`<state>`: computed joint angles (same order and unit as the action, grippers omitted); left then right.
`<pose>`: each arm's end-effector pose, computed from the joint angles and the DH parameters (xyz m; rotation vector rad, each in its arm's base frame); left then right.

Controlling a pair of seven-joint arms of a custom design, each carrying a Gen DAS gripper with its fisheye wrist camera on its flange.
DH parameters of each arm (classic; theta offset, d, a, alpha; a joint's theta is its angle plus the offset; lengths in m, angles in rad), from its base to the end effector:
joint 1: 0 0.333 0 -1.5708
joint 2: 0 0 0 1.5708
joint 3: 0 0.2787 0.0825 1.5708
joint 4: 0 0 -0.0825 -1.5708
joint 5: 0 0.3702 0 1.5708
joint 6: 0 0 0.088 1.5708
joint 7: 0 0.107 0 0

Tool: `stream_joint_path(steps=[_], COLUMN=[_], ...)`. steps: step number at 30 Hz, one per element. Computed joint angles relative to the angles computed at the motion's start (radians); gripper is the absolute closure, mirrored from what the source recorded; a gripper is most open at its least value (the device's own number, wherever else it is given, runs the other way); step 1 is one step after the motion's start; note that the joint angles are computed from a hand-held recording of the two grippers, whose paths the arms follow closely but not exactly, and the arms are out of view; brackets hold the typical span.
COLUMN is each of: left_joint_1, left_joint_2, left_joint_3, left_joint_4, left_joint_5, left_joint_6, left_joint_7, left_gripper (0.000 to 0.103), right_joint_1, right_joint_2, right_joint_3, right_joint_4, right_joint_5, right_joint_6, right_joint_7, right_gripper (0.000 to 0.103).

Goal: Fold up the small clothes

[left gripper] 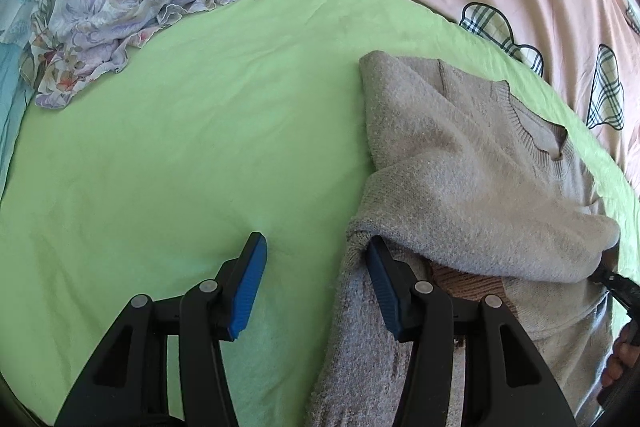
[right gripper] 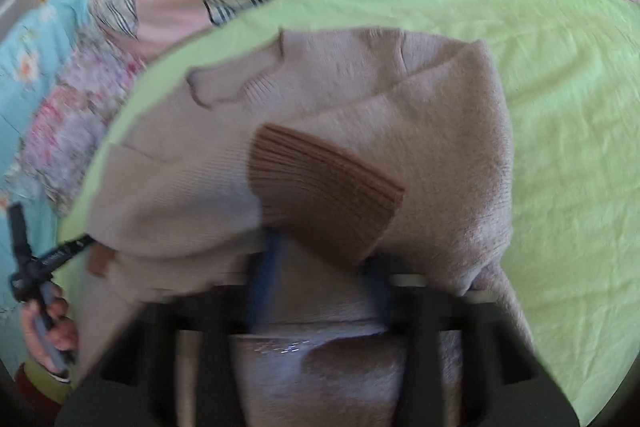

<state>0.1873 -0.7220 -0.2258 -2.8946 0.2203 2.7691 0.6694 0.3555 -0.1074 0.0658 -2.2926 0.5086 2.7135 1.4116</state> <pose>0.3632 -0.0147 0.4083 -2.3734 1.1167 -0.5964 0.4902 0.2011 0.4212 -1.9433 1.6325 -0.0783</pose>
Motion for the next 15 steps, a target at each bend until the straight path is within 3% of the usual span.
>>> stream_joint_path(steps=[3,5,7,8,11,15], left_joint_1=[-0.007,-0.009,-0.011,-0.011,-0.020,-0.076], left_joint_2=[-0.003,-0.006,-0.008,-0.011,-0.016,-0.030], left_joint_3=[0.018,0.023,0.019,0.017,0.019,0.078], left_joint_4=[-0.007,-0.011,-0.013,-0.015,-0.013,-0.013], left_joint_5=[-0.011,-0.020,-0.024,-0.024,-0.024,-0.040], left_joint_6=[0.012,0.017,0.016,0.016,-0.004,-0.050], left_joint_7=[0.009,0.013,0.017,0.020,0.039,0.149], left_gripper=[0.050,0.050,0.048,0.047,0.047,0.048], right_joint_1=[0.043,0.036,0.003,-0.023,-0.061,-0.090], right_joint_2=[-0.085,-0.161,-0.189,-0.183,-0.111,-0.062], right_joint_3=[-0.082,-0.124,-0.114,-0.099,-0.089,-0.073], right_joint_4=[-0.001,-0.019,-0.022,-0.012,0.030,0.035], right_joint_5=[0.429,0.603,0.560,0.470,0.332,0.244], right_joint_6=[-0.120,-0.200,-0.217,-0.225,-0.278,-0.297], right_joint_7=[-0.283,-0.396,-0.364,-0.304,-0.171,-0.079], right_gripper=[0.099,0.099,0.099,0.099,0.099,0.099])
